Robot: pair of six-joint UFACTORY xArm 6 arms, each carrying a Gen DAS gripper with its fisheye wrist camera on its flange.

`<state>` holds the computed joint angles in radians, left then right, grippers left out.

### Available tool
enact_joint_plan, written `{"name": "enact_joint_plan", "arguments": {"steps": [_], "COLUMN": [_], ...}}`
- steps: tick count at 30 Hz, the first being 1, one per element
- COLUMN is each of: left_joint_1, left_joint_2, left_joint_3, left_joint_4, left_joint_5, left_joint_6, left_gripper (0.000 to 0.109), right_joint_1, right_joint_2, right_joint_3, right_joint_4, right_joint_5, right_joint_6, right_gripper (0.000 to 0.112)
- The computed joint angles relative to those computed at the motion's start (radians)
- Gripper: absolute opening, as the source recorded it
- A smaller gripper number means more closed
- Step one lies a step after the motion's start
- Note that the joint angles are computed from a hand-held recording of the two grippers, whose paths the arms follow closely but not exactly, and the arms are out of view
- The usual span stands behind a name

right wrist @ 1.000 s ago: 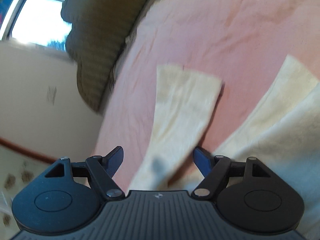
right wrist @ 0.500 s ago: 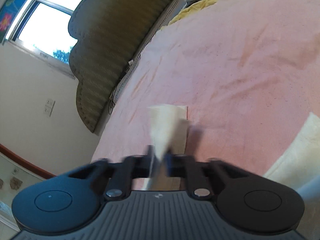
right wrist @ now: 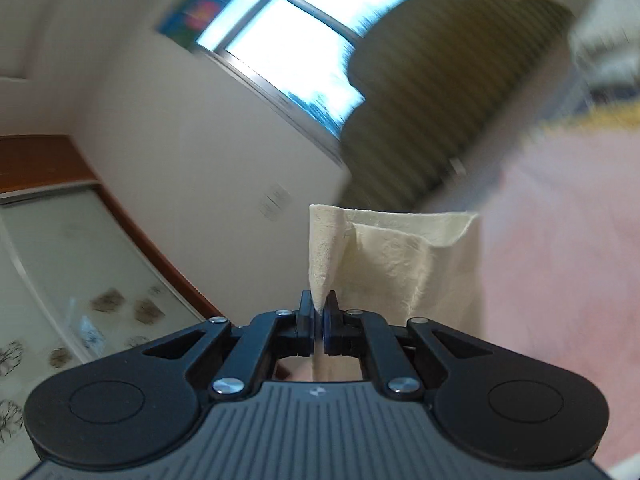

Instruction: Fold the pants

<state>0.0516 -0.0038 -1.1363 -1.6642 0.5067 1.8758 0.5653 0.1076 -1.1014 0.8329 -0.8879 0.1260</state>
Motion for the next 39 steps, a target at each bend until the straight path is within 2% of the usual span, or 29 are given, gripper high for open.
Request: {"name": "enact_joint_plan", "arguments": {"steps": [2,4,6,7,10,11,15,17,19,23,25,28,30,32,33,34,35,36,37,39], "left_joint_1": [0.003,0.016,0.016,0.015,0.016,0.02,0.037,0.041,0.044,0.029,0.039,0.049,0.054,0.059,0.065,0.071,0.078,0.086,0.092,0.107], "left_joint_2": [-0.005,0.006,0.026,0.03,0.013,0.008,0.003,0.005,0.014,0.023,0.029,0.045,0.059,0.064,0.067,0.071,0.072,0.069,0.068,0.067], "left_joint_3": [0.021,0.033,0.033,0.035,0.052,0.056,0.047,0.049,0.047,0.061,0.052,0.026,0.005,-0.006,-0.015,-0.028,-0.039,-0.045,-0.053,-0.072], "left_joint_4": [0.144,0.353,0.503,0.532,0.519,0.506,0.532,0.543,0.573,0.611,0.616,0.643,0.666,0.68,0.69,0.704,0.713,0.714,0.716,0.715], "left_joint_5": [0.039,0.114,0.162,0.176,0.197,0.201,0.26,0.277,0.296,0.264,0.286,0.322,0.343,0.364,0.387,0.414,0.441,0.464,0.483,0.524], "left_joint_6": [-0.004,-0.133,-0.234,-0.247,-0.181,-0.153,-0.137,-0.114,-0.117,-0.109,-0.114,-0.144,-0.16,-0.171,-0.183,-0.195,-0.198,-0.195,-0.195,-0.209], "left_gripper": [0.004,0.005,0.006,0.006,0.006,0.006,0.006,0.006,0.006,0.006,0.006,0.006,0.008,0.02,0.02,0.02,0.021,0.022,0.024,0.027], "right_joint_1": [0.066,0.124,0.16,0.169,0.209,0.222,0.277,0.305,0.322,0.318,0.305,0.307,0.32,0.327,0.325,0.32,0.314,0.308,0.298,0.251], "right_joint_2": [-0.058,-0.098,-0.124,-0.125,-0.113,-0.104,-0.098,-0.112,-0.128,-0.152,-0.146,-0.167,-0.181,-0.154,-0.117,-0.072,-0.04,-0.02,-0.013,-0.001], "right_joint_3": [0.088,0.163,0.267,0.319,0.455,0.479,0.494,0.472,0.461,0.524,0.497,0.474,0.449,0.358,0.296,0.23,0.178,0.141,0.106,0.037], "right_joint_4": [0.144,0.348,0.488,0.532,0.538,0.532,0.586,0.644,0.708,0.71,0.744,0.799,0.892,1.056,1.13,1.167,1.163,1.125,1.094,1.043], "right_joint_5": [-0.076,-0.088,-0.07,-0.058,-0.077,-0.091,-0.149,-0.166,-0.155,-0.09,-0.052,-0.045,-0.072,-0.172,-0.257,-0.35,-0.401,-0.41,-0.377,-0.199], "right_joint_6": [-0.051,-0.115,-0.041,0.058,0.359,0.41,0.412,0.319,0.224,0.259,0.17,0.085,0.005,-0.147,-0.231,-0.336,-0.44,-0.545,-0.65,-0.859], "right_gripper": [0.004,0.005,0.005,0.005,0.005,0.005,0.005,0.005,0.005,0.005,0.005,0.009,0.015,0.025,0.028,0.028,0.028,0.028,0.028,0.042]}}
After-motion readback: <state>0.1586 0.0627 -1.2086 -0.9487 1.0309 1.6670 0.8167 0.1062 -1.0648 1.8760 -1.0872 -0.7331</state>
